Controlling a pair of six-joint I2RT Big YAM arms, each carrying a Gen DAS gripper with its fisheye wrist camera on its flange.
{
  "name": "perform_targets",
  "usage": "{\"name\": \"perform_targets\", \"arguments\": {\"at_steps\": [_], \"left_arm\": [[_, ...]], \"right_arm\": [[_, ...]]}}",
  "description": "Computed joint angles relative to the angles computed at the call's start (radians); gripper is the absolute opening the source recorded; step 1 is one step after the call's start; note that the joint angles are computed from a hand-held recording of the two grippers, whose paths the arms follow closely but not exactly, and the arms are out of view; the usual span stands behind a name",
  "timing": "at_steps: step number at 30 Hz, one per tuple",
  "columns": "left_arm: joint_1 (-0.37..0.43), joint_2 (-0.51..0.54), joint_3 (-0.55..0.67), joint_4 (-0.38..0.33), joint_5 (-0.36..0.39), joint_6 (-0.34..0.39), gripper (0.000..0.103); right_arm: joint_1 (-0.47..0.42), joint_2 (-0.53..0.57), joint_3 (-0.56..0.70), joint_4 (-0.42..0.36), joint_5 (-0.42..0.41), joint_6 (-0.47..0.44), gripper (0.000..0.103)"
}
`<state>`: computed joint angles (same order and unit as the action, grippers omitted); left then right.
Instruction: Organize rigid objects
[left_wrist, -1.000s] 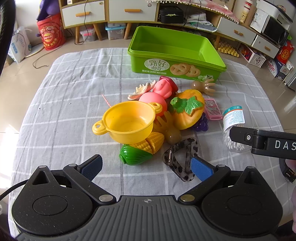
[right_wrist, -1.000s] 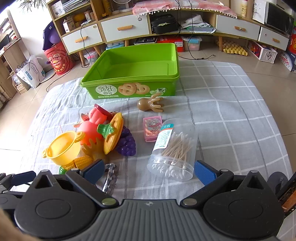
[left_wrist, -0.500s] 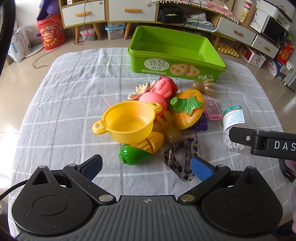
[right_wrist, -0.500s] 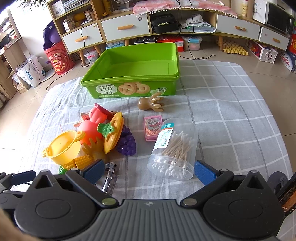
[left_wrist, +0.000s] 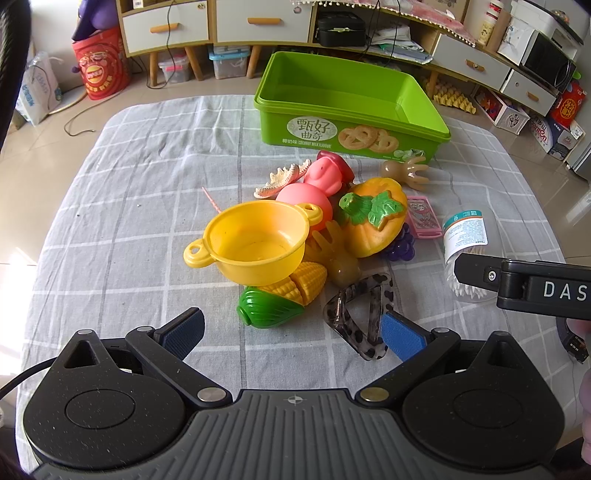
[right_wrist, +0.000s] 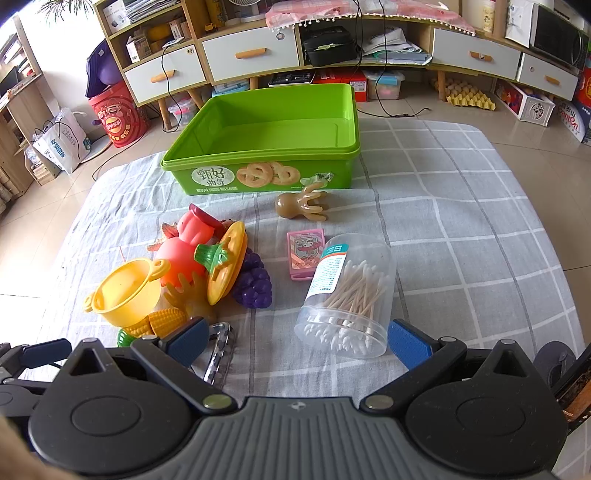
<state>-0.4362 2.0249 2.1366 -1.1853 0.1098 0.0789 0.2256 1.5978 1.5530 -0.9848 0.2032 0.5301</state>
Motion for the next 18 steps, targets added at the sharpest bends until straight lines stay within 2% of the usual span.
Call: {"name": "perform_targets", "arguments": {"at_steps": [18], "left_arm": [[0.001, 0.001, 0.001, -0.001, 0.001, 0.000, 0.100]], "right_arm": [[-0.001, 0.000, -0.004, 0.004, -0.007, 0.002, 0.090]]}}
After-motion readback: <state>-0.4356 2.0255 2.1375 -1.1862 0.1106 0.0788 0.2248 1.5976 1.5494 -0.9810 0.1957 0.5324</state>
